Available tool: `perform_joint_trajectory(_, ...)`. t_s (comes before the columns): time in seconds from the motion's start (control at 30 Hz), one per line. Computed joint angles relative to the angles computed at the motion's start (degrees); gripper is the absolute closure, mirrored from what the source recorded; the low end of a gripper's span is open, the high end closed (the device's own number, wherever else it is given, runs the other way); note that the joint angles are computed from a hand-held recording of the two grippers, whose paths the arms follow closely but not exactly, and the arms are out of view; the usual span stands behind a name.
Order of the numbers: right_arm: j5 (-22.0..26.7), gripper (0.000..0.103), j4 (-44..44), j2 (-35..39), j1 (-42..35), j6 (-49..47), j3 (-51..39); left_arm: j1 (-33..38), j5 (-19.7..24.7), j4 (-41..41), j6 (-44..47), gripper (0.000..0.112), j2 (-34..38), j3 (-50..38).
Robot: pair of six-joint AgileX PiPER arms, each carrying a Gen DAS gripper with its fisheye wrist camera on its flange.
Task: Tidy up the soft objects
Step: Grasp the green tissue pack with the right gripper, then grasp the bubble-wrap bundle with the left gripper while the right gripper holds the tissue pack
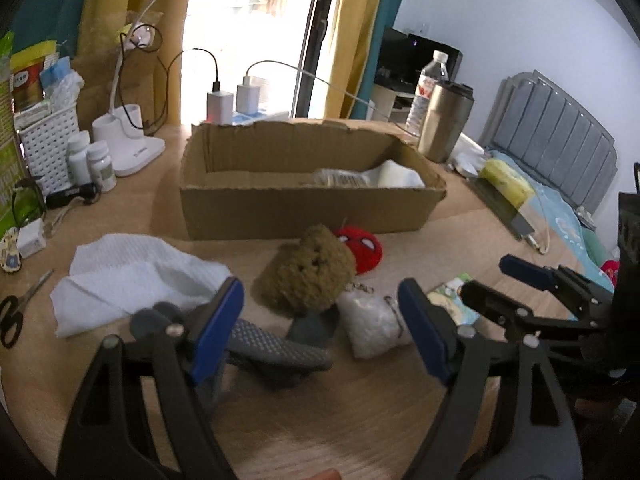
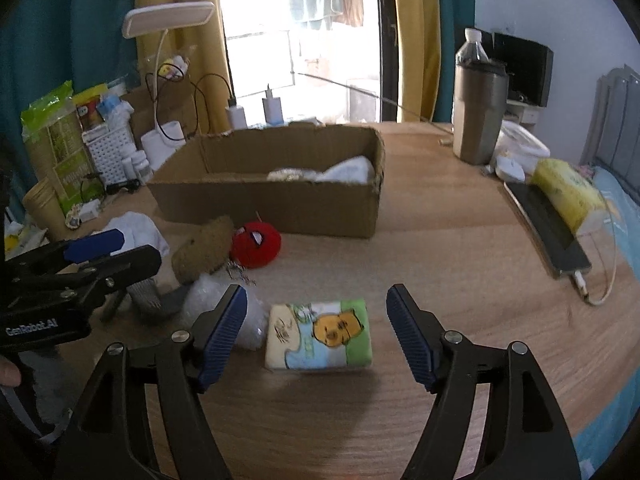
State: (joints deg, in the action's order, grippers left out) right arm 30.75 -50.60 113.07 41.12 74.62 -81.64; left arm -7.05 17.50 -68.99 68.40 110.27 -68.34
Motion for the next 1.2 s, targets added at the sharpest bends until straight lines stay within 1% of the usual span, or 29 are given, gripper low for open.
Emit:
perform_joint_trajectory(0.13,-1.83,0.028,0.91,-0.04,-0.71,-0.50,1.84,-0.95,-1.23,0.49,-0.75,0.032,0.04,0.74)
perform_joint_trajectory(0.27,-3.69,0.028,3.52,0.78,-1.36,-3.72,2.08,-2.07,-2.26,3.47,-4.07,0.032,0.42,0.72)
perform_joint_trajectory(0.43,-5.36,0.028,5.41,2.08,-2.12,-5.93,1.69,-3.46,-3.44,9.85,-10.50,0.032,0.88,-0.04)
perform_joint_trajectory(0.57,-6.84,0.028,8.38,2.89,-2.99,-9.49,1.56,-4.55,-3.96,15.53,-16.38,0.032,1.50,-0.91)
perform_joint_trajectory(0.63,-7.07,0.028,8.23,2.94,-3.27,-9.76,1.83,-5.30,-4.00,18.58,-19.43,0.032,1.94,-1.46)
perform_joint_trajectory(0.8,-8.73,0.028,6.61,1.97,-4.50,-7.73,3.99,-7.37,-3.77,26.28,-26.85,0.032,3.10,-2.99)
perform_joint_trajectory(0.87,-9.34,0.028,5.76,1.61,-5.09,-6.74,4.89,-8.03,-3.74,27.97,-28.26,0.032,3.52,-3.55)
perform_joint_trajectory(1.1,-11.64,0.028,2.71,0.04,-6.82,-2.88,8.31,-10.47,-1.76,38.63,-38.61,0.032,5.95,-7.06)
perform_joint_trajectory(1.2,-12.51,0.029,1.46,-0.42,-7.53,-1.58,9.31,-11.27,-1.06,41.53,-41.57,0.032,6.76,-8.07)
